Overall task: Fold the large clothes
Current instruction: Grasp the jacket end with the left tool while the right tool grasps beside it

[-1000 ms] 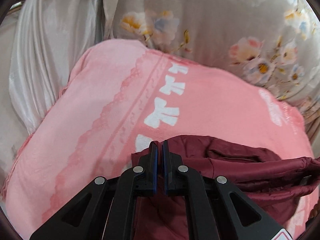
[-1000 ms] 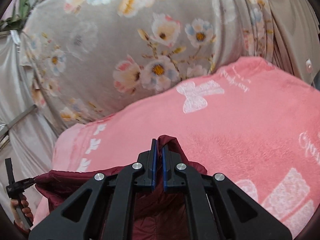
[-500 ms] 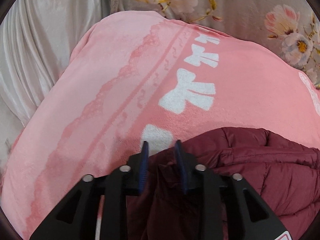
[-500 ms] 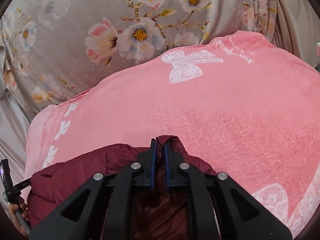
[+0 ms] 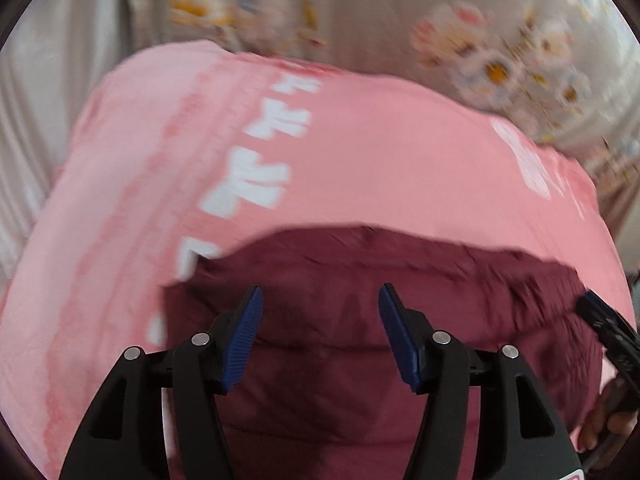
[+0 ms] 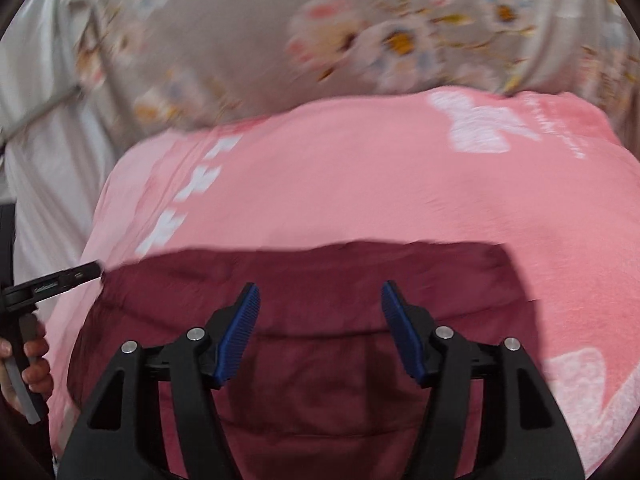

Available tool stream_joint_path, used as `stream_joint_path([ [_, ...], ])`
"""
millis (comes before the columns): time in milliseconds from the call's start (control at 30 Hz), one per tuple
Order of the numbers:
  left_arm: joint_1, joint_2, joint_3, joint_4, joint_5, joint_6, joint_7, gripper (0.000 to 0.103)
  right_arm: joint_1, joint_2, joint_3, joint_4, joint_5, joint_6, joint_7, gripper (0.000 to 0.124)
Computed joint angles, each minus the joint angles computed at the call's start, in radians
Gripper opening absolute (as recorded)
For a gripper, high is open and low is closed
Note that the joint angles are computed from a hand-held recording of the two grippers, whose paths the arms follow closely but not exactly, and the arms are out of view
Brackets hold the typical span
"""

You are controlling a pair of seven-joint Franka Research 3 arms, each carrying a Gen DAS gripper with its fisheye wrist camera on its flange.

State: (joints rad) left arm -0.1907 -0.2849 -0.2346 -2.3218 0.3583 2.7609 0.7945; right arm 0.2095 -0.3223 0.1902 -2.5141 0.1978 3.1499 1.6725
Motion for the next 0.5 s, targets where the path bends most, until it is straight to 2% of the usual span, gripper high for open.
stream_joint_path([
  [33,-0.010,0.025,-0.011,0.014,-0.001,-0.007,0.005,0.058,-0.056,0.024,0.056,0.025,-0.091,-0.026,0.067,0.060],
  [67,-0.011,0.048,-0.025,0.029,0.014,-0.018,-0.005,0.058,-0.143,0.045,0.143,0.054,-0.151,-0.056,0.111,0.058],
  [100,-0.016,0.062,-0.029,0.037,0.021,-0.022,-0.007,0.058,-0.195,0.061,0.195,0.076,-0.164,-0.080,0.118,0.054],
  [133,-0.021,0.078,-0.033,0.045,0.026,-0.022,-0.012,0.058,-0.214,0.088,0.213,0.108,-0.201,-0.113,0.151,0.043],
  [167,-0.024,0.099,-0.038,0.060,0.035,-0.027,-0.023,0.058,-0.226,0.104,0.219,0.129,-0.233,-0.140,0.181,0.028],
  [200,-0.028,0.108,-0.037,0.067,0.040,-0.031,-0.027,0.058,-0.221,0.128,0.209,0.155,-0.246,-0.169,0.195,0.019],
  [233,-0.028,0.124,-0.039,0.081,0.053,-0.037,-0.039,0.058,-0.204,0.141,0.190,0.169,-0.241,-0.177,0.195,0.004],
  [267,-0.030,0.134,-0.036,0.093,0.058,-0.046,-0.040,0.058,-0.194,0.149,0.177,0.180,-0.246,-0.171,0.206,0.000],
  [400,-0.036,0.168,-0.022,0.150,0.071,-0.064,-0.038,0.058,-0.159,0.142,0.120,0.188,-0.268,-0.102,0.252,0.000],
  [500,-0.034,0.202,-0.018,0.198,0.090,-0.073,-0.052,0.058,-0.167,0.175,0.109,0.222,-0.341,-0.090,0.319,0.000],
])
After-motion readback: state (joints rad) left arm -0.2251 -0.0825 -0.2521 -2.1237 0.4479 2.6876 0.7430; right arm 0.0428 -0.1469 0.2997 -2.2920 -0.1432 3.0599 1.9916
